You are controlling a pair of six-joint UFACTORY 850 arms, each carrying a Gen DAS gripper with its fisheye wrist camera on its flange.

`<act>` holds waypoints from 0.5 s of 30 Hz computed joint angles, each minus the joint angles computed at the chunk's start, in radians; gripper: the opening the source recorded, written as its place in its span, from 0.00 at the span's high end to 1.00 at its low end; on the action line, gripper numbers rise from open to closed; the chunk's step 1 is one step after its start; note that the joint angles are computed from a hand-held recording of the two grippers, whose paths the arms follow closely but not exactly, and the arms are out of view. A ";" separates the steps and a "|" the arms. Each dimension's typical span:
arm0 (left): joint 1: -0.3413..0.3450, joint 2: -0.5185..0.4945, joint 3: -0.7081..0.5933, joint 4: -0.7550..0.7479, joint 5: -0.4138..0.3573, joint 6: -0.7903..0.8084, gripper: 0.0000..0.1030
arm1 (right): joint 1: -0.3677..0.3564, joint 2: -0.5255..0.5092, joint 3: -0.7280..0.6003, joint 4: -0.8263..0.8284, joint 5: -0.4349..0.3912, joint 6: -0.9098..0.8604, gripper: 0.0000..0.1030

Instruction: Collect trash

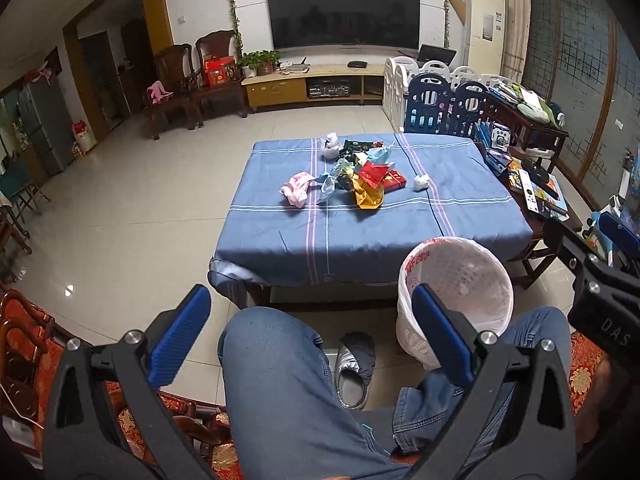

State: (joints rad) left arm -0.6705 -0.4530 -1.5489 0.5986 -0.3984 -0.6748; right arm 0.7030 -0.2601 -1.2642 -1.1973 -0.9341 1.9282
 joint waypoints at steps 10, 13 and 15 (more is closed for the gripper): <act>0.008 -0.009 -0.002 -0.036 0.005 0.031 0.03 | -0.005 -0.001 0.018 -0.008 0.012 0.035 0.02; 0.011 -0.011 0.002 -0.059 0.017 0.047 0.03 | -0.007 -0.004 0.018 -0.003 0.014 0.029 0.02; 0.008 -0.012 0.004 -0.035 0.017 0.020 0.03 | -0.008 -0.004 0.018 -0.001 0.018 0.027 0.02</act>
